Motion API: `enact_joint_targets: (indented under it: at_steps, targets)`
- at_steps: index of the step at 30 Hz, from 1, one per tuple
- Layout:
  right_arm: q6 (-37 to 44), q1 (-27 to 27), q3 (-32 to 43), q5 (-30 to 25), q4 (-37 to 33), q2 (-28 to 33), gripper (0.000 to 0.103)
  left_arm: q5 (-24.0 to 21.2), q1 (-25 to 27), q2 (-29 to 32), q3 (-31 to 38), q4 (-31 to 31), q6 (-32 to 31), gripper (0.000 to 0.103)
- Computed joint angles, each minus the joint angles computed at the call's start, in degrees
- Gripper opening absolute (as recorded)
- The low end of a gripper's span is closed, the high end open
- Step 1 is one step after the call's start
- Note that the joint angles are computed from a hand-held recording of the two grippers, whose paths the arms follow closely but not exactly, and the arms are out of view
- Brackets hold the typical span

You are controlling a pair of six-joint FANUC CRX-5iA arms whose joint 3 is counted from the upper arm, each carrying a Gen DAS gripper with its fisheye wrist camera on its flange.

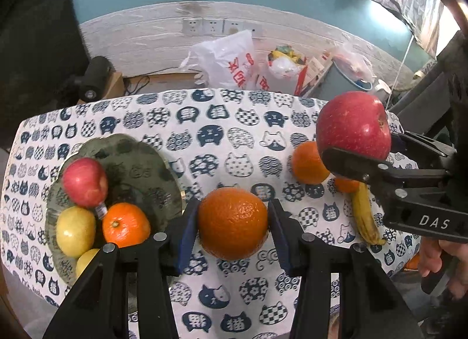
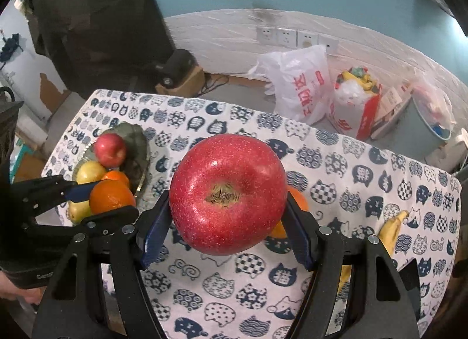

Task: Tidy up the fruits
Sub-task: 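Carry the apple with the right tool onto the plate while the left tool carries the mandarin there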

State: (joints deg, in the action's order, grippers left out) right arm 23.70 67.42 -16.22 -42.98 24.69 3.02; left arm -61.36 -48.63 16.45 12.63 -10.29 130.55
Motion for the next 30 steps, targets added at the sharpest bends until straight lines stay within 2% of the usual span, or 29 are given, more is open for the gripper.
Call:
enact_joint_targets:
  at_steps: [17,30]
  targets:
    - [9.1,1.3,11.5,0.8,-6.0,9.0,0.072,0.6,3.9,-8.4,-12.3,0.2,5.0,0.048]
    - [18.9,0.9,23.5,-0.8,-14.8,18.2,0.072,3.4,7.2,-10.7,-20.3,5.6,4.5,0.048]
